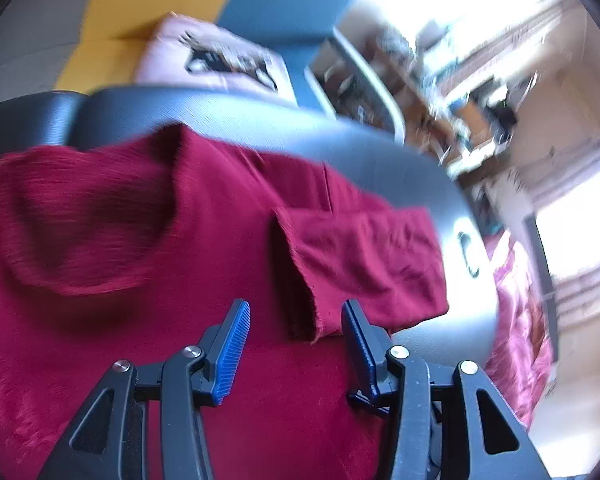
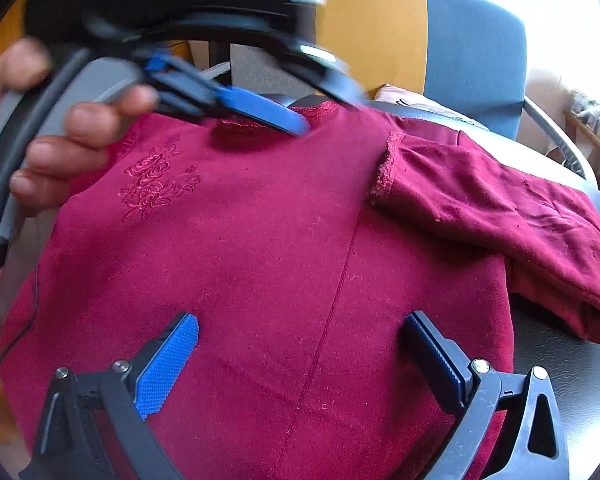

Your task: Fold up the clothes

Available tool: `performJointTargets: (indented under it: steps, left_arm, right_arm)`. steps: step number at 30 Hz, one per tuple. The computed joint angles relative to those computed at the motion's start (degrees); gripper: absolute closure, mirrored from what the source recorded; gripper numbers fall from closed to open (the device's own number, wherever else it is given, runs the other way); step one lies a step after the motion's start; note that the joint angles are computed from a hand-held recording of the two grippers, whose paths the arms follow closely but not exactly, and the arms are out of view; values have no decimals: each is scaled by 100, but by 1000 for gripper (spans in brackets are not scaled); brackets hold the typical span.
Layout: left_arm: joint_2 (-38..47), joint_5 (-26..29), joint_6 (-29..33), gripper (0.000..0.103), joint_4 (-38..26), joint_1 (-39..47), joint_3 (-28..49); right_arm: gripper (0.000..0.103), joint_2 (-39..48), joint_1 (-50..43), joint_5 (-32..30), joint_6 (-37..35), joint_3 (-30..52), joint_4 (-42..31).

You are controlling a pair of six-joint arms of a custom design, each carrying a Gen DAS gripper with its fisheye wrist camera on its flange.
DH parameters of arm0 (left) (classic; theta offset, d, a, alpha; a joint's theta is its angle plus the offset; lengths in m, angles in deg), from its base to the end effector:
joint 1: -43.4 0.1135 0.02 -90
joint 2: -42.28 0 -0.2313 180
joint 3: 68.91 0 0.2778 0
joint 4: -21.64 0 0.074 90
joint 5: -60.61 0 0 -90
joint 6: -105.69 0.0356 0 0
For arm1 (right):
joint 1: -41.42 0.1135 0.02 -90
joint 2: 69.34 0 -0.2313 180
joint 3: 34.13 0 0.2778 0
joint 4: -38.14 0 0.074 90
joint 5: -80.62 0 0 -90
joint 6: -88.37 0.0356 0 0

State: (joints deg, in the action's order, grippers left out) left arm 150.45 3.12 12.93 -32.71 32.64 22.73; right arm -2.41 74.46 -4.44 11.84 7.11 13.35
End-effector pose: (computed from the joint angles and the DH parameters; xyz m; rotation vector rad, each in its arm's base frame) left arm 0.3820 -0.0921 0.1559 0.3274 2.7410 -0.8530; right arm 0.2107 0.1334 0.1214 -0.3811 2.4343 0.2518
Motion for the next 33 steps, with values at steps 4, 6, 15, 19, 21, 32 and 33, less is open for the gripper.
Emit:
performJointTargets:
  steps: [4, 6, 15, 19, 21, 32, 33]
  left_arm:
    - [469, -156, -205, 55, -7, -319, 397]
    - [587, -152, -354, 57, 132, -389, 482]
    - [-57, -987, -278, 97, 551, -907, 208]
    - [-955, -742, -439, 97, 746, -772, 2]
    - [-1343, -611, -506, 97, 745, -653, -23]
    - [-2660, -196, -610, 97, 518, 587, -103]
    - [-2766, -146, -569, 97, 491, 778, -221]
  right_arm:
    - [0, -67, -51, -102, 1, -69, 57]
    - [0, -83, -65, -140, 9, -96, 96]
    - [0, -109, -70, -210, 52, -159, 204]
    - [0, -57, -35, -201, 101, -130, 225]
    - [0, 11, -35, -233, 133, -94, 279]
    - [0, -49, -83, -155, 51, -99, 179]
    - [0, -35, -78, -168, 68, -107, 212]
